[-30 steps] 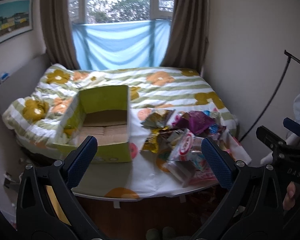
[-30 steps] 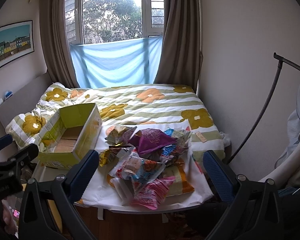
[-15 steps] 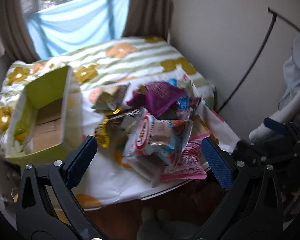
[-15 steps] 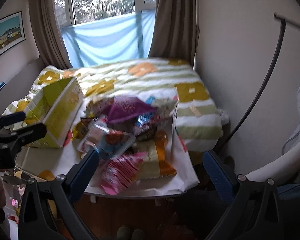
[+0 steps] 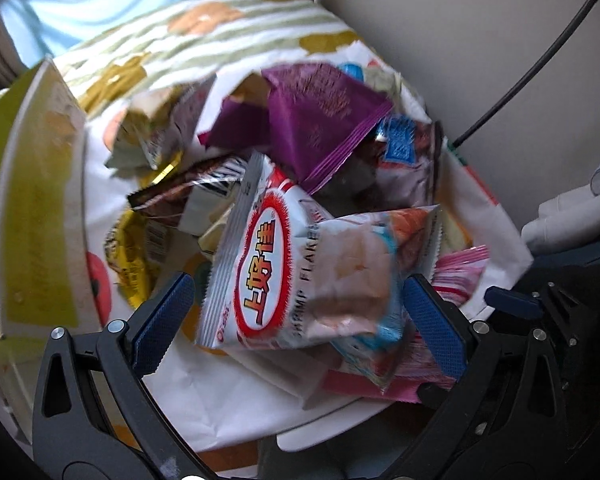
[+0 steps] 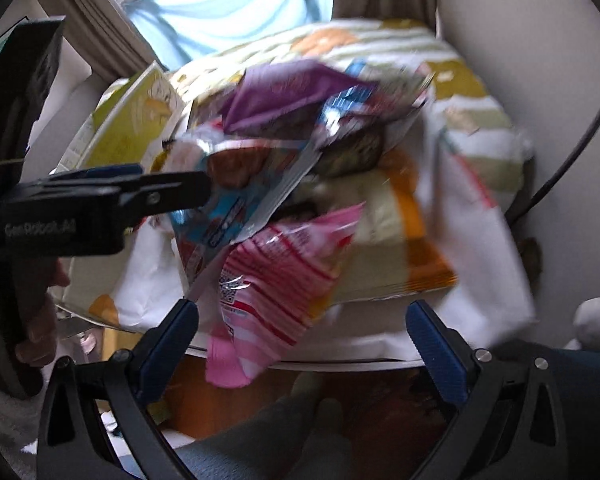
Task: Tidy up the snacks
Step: 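Grasp the white shrimp-flake bag with the left tool while the right tool grasps the pink striped bag, then carry both bags over the yellow box and open both tools to drop them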
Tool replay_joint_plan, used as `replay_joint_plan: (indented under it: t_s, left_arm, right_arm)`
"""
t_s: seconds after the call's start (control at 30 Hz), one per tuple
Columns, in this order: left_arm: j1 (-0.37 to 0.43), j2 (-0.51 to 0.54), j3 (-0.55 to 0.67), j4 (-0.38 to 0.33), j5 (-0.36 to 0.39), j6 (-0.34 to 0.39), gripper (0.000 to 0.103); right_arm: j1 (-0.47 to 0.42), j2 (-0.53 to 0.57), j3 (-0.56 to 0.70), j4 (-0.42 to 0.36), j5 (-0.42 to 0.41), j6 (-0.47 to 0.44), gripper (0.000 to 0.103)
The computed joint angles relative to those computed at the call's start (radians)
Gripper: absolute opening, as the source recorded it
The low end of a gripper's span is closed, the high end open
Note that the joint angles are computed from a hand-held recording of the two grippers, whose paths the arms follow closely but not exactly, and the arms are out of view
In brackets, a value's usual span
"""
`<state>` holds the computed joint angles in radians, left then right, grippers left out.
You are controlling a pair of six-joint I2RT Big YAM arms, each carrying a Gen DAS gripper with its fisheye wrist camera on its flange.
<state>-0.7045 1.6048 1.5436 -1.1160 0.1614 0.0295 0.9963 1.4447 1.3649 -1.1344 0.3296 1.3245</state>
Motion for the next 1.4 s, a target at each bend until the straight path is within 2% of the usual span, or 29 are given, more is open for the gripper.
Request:
replay_joint_plan:
  t_s: [0.17, 0.23, 0.3, 0.43, 0.47, 0.53, 0.67, 0.7, 0.77, 0.9, 1.17, 1.4]
  left_arm:
    - [0.018, 0.042, 0.010, -0.016, 0.085, 0.007, 0.103]
    - [0.023, 0.045, 0.008, -0.014, 0.099, 0.014, 0.099]
    - [0.029, 0.049, 0.011, -0.018, 0.120, 0.020, 0.090]
    - [0.037, 0.048, 0.006, -0.026, 0.142, 0.026, 0.085]
    - [0.041, 0.048, 0.006, -0.025, 0.152, 0.023, 0.081]
    - [0.043, 0.040, 0.000, -0.025, 0.155, 0.022, 0.080]
    - [0.054, -0.010, -0.034, -0.026, 0.148, 0.023, 0.078]
    - [0.056, -0.009, -0.029, -0.022, 0.142, 0.022, 0.078]
    - [0.055, -0.022, -0.033, -0.016, 0.129, 0.020, 0.078]
    - [0.060, -0.043, -0.037, -0.017, 0.132, 0.015, 0.077]
    - [0.073, -0.130, -0.084, 0.001, 0.114, -0.015, 0.076]
    - [0.089, -0.215, -0.090, 0.019, 0.089, -0.076, 0.075]
  right_arm:
    - [-0.035, 0.042, 0.003, 0.051, -0.074, -0.050, 0.103]
    - [-0.044, 0.052, 0.003, 0.066, -0.089, -0.060, 0.103]
    - [-0.053, 0.060, 0.004, 0.075, -0.100, -0.067, 0.103]
    - [-0.069, 0.067, -0.003, 0.097, -0.122, -0.074, 0.103]
    - [-0.072, 0.065, -0.004, 0.098, -0.128, -0.075, 0.101]
    - [-0.073, 0.064, -0.007, 0.113, -0.140, -0.072, 0.096]
    - [-0.078, 0.058, -0.023, 0.139, -0.160, -0.067, 0.077]
    - [-0.077, 0.054, -0.027, 0.142, -0.158, -0.065, 0.075]
    - [-0.068, 0.046, -0.031, 0.144, -0.145, -0.054, 0.064]
    - [-0.071, 0.020, -0.055, 0.158, -0.140, -0.046, 0.055]
    - [-0.032, -0.017, -0.054, 0.150, -0.082, -0.048, 0.053]
    - [-0.018, -0.019, 0.012, 0.126, -0.019, -0.125, 0.053]
